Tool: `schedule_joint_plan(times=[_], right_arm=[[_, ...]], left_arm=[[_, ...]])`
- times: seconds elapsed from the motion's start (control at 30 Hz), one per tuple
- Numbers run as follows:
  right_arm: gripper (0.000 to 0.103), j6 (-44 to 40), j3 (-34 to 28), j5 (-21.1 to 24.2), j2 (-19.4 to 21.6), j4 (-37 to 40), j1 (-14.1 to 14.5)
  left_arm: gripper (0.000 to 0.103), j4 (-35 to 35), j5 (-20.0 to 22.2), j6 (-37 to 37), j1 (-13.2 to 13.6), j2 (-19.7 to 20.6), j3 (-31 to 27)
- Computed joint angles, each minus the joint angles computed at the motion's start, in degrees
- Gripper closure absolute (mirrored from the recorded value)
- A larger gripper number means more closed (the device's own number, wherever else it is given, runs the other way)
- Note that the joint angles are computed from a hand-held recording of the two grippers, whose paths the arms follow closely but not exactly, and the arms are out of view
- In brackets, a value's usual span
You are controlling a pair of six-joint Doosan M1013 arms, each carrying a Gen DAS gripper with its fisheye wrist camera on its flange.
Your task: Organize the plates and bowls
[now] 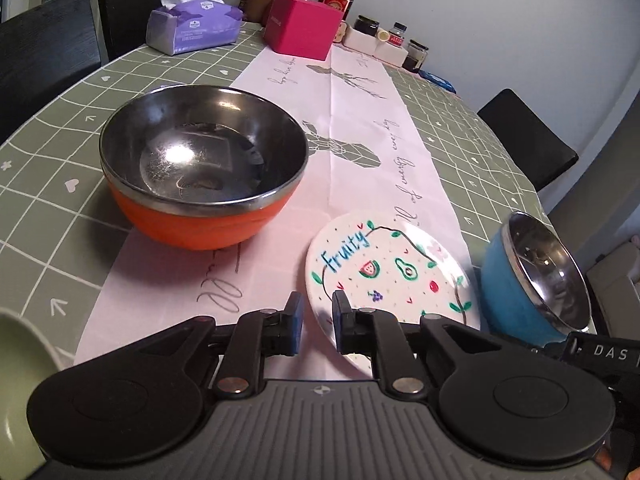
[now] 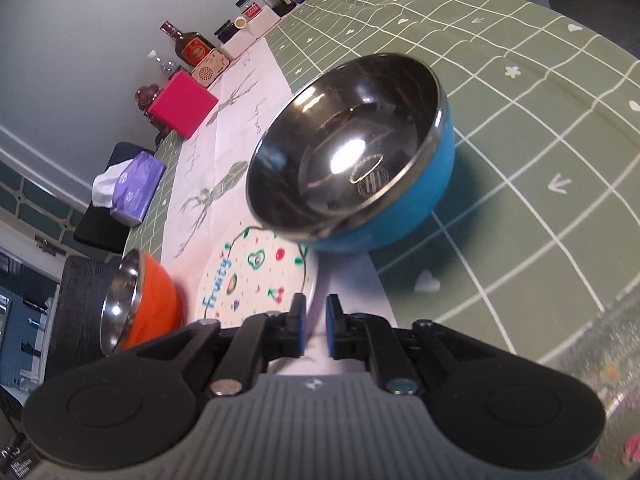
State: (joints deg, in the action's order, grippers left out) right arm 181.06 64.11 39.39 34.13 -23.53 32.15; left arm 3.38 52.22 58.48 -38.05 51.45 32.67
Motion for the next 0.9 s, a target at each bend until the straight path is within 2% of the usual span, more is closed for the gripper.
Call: schedule_joint_plan(times=[0.07, 0.13, 0.17, 0.2, 0.3, 0.57, 0.77, 0.9], right_arm=[[0.078, 0.2, -0.6, 0.4, 0.5, -0.2, -0.2], [0.078, -0.7, -1.0, 0.2, 0.9, 1.1, -0.5], [0.08, -0.6, -0.8, -0.4, 1.0, 1.6, -0.6], [0.088, -0.4, -0.6, -1.2, 1.0, 2.0, -0.7], [0.099, 0.5, 0.4, -3.5, 0.8, 2.4, -0.9], [0.1, -2.4, 0.0, -1.6, 0.5, 4.1, -0.6], [0.1, -6.8, 2.0, -0.4, -1.4, 8.0, 0.1], [0.099, -10.6, 3.3, 1.7, -2.8, 10.0, 1.0]], left_arm=[[0.087, -0.8, -0.2, -0.5, 0.3, 0.3, -0.2], [0.087, -1.6, -0.5, -0.8, 0.5, 0.5, -0.1], [0.087, -2.2, -1.0, -0.8, 0.7, 0.5, 0.0], [0.087, -2.8, -1.2, -0.7, 0.8, 0.5, 0.0], [0.088, -5.5, -2.2, 0.2, 1.2, 0.4, 0.8], [0.09, -3.9, -1.0, -2.2, 0.6, -0.7, 2.0], [0.091, -3.5, -0.8, -4.0, -0.1, -4.5, 8.1], [0.092, -3.7, -2.7, -4.7, -0.6, -8.3, 14.4]])
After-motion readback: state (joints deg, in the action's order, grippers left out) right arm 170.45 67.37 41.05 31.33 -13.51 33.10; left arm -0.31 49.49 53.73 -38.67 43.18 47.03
